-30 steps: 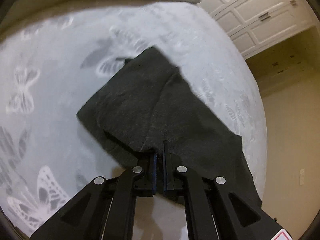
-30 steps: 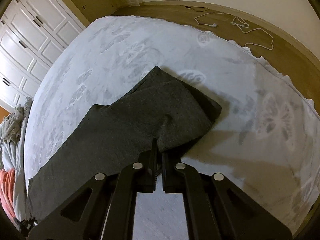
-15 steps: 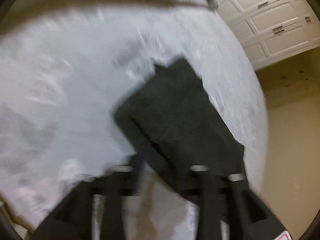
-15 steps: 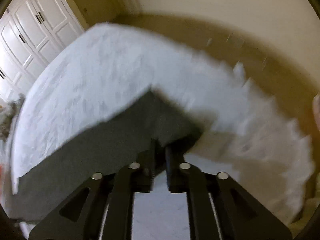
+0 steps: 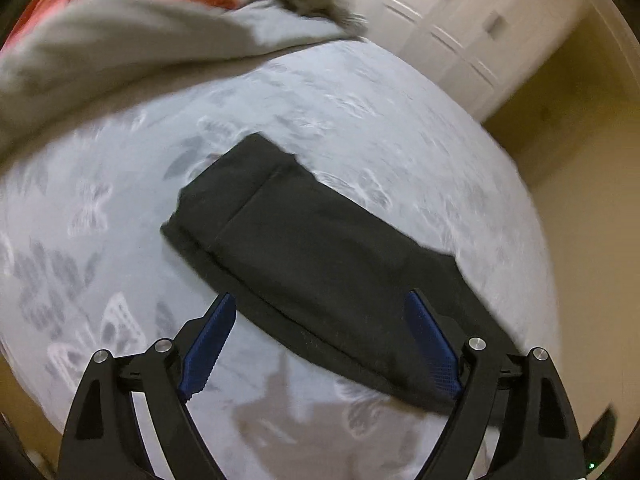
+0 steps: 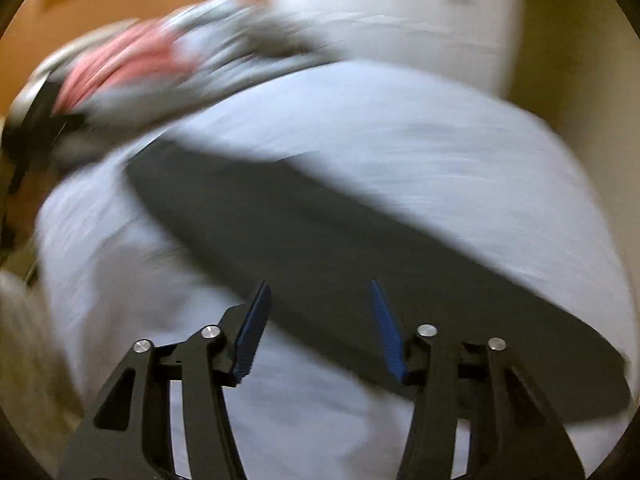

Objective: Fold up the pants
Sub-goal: 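Open both grippers and release the folded legs onto the pants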

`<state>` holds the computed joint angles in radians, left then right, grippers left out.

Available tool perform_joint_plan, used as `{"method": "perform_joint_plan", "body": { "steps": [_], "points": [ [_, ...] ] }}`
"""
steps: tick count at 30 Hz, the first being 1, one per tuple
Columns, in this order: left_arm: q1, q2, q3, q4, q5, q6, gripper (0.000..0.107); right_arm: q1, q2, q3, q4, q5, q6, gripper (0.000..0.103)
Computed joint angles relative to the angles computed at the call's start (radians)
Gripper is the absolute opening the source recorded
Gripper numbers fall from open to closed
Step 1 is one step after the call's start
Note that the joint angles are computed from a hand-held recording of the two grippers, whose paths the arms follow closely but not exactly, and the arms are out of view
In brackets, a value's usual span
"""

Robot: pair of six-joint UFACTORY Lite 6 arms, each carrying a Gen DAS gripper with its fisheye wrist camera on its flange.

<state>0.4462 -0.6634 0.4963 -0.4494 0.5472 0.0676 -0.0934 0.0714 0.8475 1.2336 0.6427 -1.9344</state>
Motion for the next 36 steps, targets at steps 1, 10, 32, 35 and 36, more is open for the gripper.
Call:
{"method": "perform_joint_plan", "body": {
  "steps": [1, 10, 32, 35, 36],
  "points": [
    [-0.054, -0.01, -0.009, 0.105, -0.032, -0.088, 0.083, 0.105, -0.008, -0.039, 0.051, -0.061, -0.02, 0.048],
    [0.159, -0.029, -0.056, -0.071, 0.027, 0.259, 0.083, 0.45, 0.353, 0.228, 0.075, -0.117, 0.258, 0.045],
    [-0.409, 0.696, 0.218, 0.691, -0.163, -0.79, 0.088, 0.282, 0.82, 0.923, -0.45, -0.163, 1.042, 0.041],
    [-0.428, 0.69, 0.223, 0.728, -0.148, -0.806, 0.087, 0.203, 0.716, 0.838, -0.319, -0.098, 0.931, 0.042],
    [-0.427, 0.699, 0.225, 0.725, -0.149, -0.802, 0.089, 0.163, 0.691, 0.809, -0.25, -0.05, 0.845, 0.047]
  ]
}}
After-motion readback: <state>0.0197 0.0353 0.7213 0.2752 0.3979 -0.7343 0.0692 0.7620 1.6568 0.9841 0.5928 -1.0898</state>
